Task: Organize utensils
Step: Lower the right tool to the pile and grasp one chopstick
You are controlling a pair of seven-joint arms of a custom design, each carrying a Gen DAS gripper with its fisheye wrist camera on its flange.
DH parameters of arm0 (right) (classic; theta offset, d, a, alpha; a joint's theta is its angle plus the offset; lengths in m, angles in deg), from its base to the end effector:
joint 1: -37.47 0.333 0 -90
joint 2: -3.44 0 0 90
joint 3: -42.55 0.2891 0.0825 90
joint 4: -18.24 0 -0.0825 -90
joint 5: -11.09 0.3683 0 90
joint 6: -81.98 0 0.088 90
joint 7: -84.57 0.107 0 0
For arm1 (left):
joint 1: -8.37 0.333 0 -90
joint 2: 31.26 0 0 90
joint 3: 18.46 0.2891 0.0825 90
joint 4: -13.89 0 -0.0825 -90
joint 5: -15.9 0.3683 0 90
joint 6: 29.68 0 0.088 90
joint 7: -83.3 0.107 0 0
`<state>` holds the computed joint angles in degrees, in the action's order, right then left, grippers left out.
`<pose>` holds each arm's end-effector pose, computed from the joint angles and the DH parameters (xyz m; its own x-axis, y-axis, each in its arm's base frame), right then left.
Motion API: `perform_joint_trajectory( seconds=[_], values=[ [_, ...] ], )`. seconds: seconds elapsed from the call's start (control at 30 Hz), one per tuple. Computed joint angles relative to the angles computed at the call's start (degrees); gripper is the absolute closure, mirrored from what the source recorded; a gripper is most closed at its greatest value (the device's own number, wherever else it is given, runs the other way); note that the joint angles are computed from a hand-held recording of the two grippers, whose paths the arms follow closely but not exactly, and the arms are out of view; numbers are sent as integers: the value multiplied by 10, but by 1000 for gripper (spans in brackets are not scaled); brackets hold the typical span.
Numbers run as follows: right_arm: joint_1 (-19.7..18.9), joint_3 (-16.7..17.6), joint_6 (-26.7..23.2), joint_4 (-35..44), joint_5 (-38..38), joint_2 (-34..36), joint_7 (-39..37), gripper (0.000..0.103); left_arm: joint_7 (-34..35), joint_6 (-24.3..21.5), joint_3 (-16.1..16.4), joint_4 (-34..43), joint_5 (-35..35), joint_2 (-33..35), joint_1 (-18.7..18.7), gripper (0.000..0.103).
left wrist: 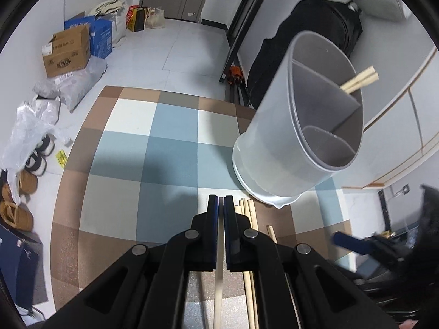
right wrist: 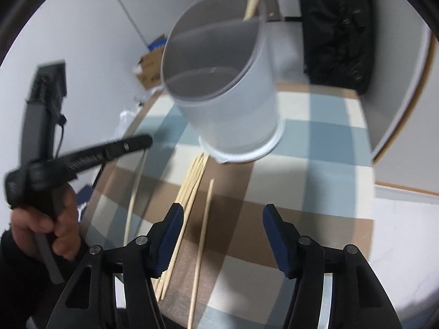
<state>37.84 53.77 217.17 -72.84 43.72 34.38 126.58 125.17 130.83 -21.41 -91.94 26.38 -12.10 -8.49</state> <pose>0.6749 0.1260 0.3373 0.6256 -0.7255 -0.2869 -0.7517 -0.4622 -0.4704 0.6145 -0.2273 0.3992 0.2371 -0.9112 0.3370 -0.7894 -0.3829 -0.4799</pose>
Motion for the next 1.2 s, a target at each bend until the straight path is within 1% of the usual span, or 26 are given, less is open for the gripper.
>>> perform_joint_trajectory(
  seconds=[0.07,0.13,0.2,0.23,0.27,0.3,0.33,0.37,0.4,0.43,0.5,0.6,0.7,0.77,0.83,0.87,0.9,0.93,1.07,1.17,1.2],
  values=[
    [10,-5,-11,15,-16,13,20,44,-1,23,-4,-13,-12,-6,5,103],
    [19,-9,-18,36,-33,31,43,47,0,34,-3,-19,-17,-11,6,103],
    [29,-11,-22,56,-53,48,64,55,-7,42,6,-26,-6,-17,-1,103],
    [29,-9,-27,62,-60,52,69,56,-13,43,11,-30,2,-22,-6,103],
    [30,-8,-34,72,-65,60,75,61,-16,46,12,-33,6,-25,-6,103],
    [35,-9,-34,79,-76,67,82,68,-10,52,7,-38,1,-28,-1,103],
    [43,-14,-27,83,-90,71,92,73,-7,56,5,-40,-2,-30,1,103],
    [45,-13,-27,87,-98,75,96,79,-12,58,9,-44,4,-33,-2,103],
    [48,-13,-24,89,-108,79,100,80,-19,58,13,-44,11,-34,-5,103],
    [47,-9,-6,79,-110,74,94,80,-18,63,11,-47,9,-36,-3,103],
    [51,-8,12,71,-125,72,93,80,-13,72,5,-50,-1,-36,3,103],
    [46,-3,4,89,-126,84,108,79,-11,78,8,-49,-1,-36,1,103],
    [56,-11,19,83,-149,81,123,86,1,87,4,-55,-13,-40,7,103],
    [57,-11,29,76,-161,78,124,88,4,92,3,-56,-19,-40,8,103],
    [51,-8,26,73,-161,76,128,92,27,106,-14,-62,-50,-43,23,103],
    [51,-10,25,76,-164,78,131,98,27,108,-10,-63,-51,-44,19,103],
    [47,-7,22,78,-162,79,131,99,14,110,5,-64,-38,-47,7,103],
    [46,-7,23,77,-163,78,130,99,9,112,11,-65,-32,-47,2,103],
    [46,-5,36,58,-170,65,122,99,2,117,15,-65,-35,-46,-1,103],
    [41,-1,52,30,-161,44,121,99,-28,123,41,-69,-1,-51,-23,103],
    [37,2,56,24,-154,38,116,99,-33,123,43,-69,5,-50,-24,103]
  ],
)
